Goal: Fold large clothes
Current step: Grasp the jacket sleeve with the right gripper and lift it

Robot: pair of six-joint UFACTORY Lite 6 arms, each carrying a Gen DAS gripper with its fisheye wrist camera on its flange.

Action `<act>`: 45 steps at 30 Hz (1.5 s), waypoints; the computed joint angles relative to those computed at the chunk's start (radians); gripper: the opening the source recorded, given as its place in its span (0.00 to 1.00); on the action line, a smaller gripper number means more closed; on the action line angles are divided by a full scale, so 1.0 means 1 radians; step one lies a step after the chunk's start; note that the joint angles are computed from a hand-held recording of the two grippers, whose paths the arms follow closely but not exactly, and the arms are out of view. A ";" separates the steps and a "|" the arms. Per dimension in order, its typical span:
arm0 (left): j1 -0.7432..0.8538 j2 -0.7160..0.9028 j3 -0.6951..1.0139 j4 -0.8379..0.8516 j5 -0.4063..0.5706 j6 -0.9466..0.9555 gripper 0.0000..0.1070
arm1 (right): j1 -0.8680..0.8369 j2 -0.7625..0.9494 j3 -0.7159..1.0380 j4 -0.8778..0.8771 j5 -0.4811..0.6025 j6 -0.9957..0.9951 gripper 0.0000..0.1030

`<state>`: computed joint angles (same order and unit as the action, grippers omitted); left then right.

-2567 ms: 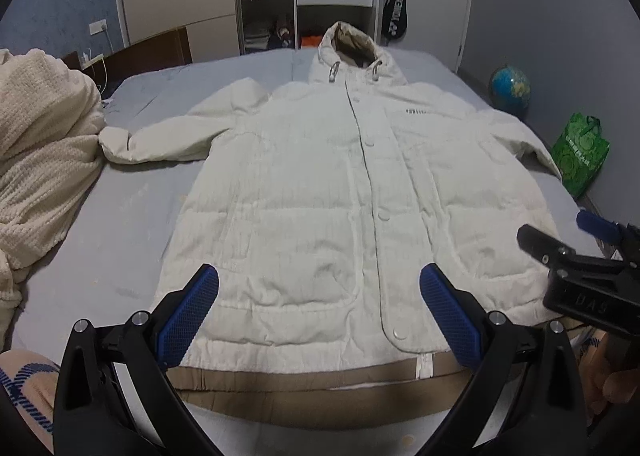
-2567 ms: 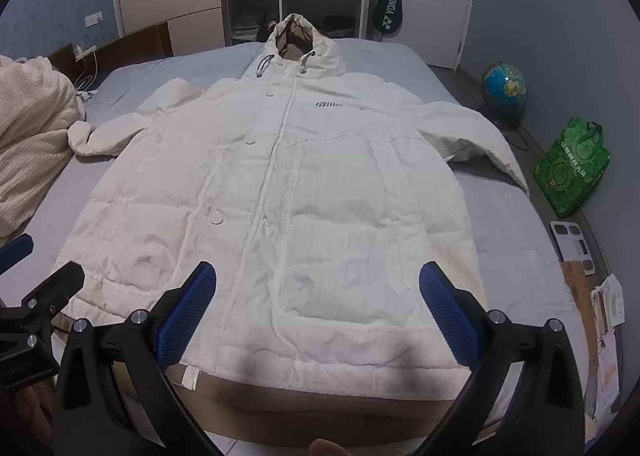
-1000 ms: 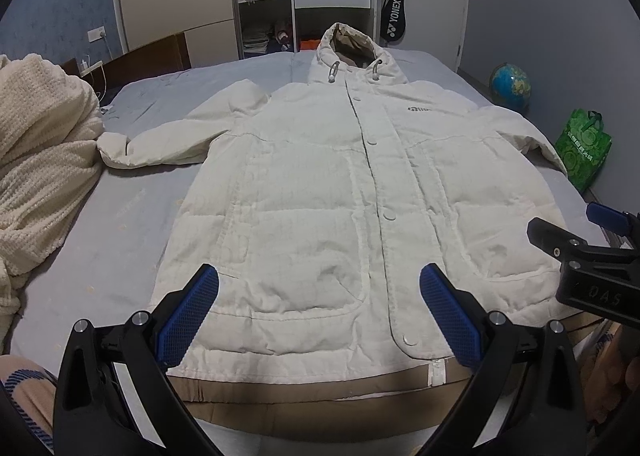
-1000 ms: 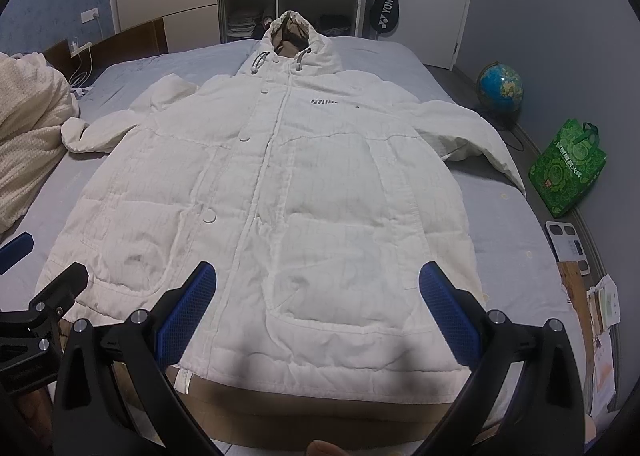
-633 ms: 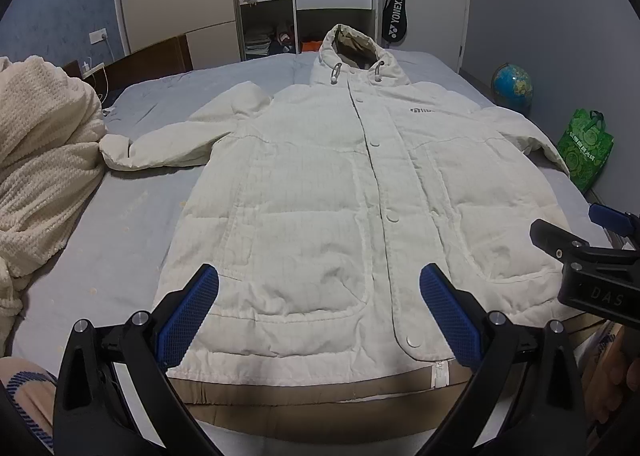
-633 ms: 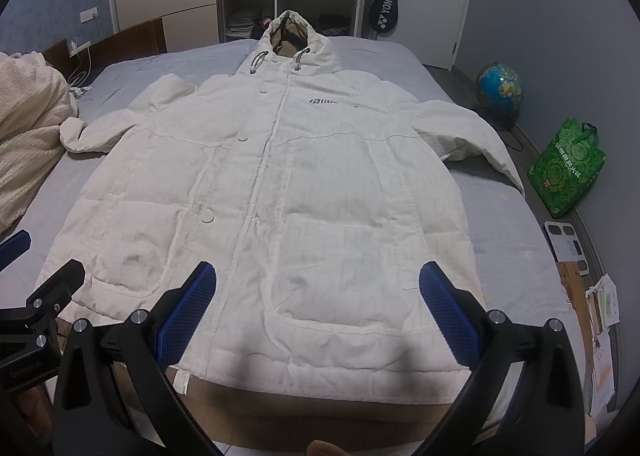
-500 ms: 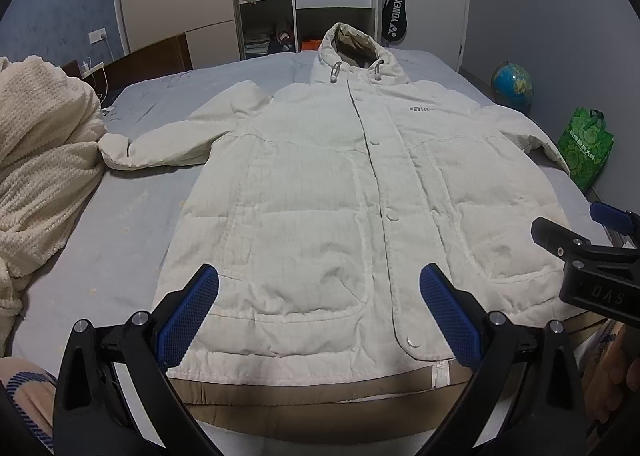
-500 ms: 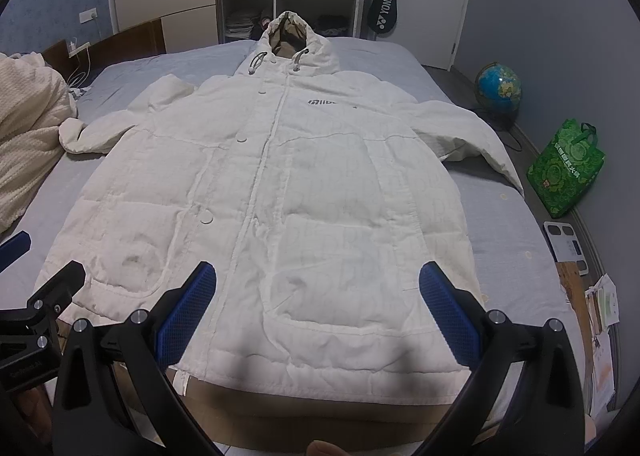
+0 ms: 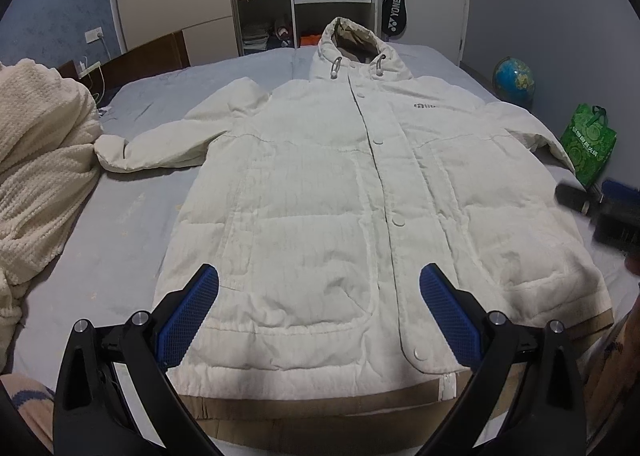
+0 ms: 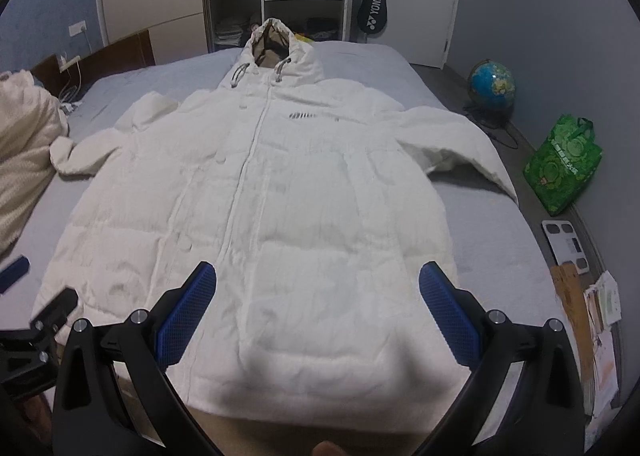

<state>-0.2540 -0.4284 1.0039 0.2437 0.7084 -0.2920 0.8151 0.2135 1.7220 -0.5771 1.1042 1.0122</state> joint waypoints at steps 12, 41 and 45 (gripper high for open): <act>0.062 0.209 0.134 -0.127 -0.044 0.168 0.91 | -0.663 0.050 0.090 0.529 -0.238 -0.537 0.95; 0.376 0.998 1.024 -0.128 0.142 0.203 0.91 | -1.548 0.725 0.263 1.757 -0.139 -1.177 0.94; 0.382 1.068 1.156 -0.097 0.201 0.185 0.91 | -1.546 0.854 0.418 1.711 -0.055 -1.111 0.94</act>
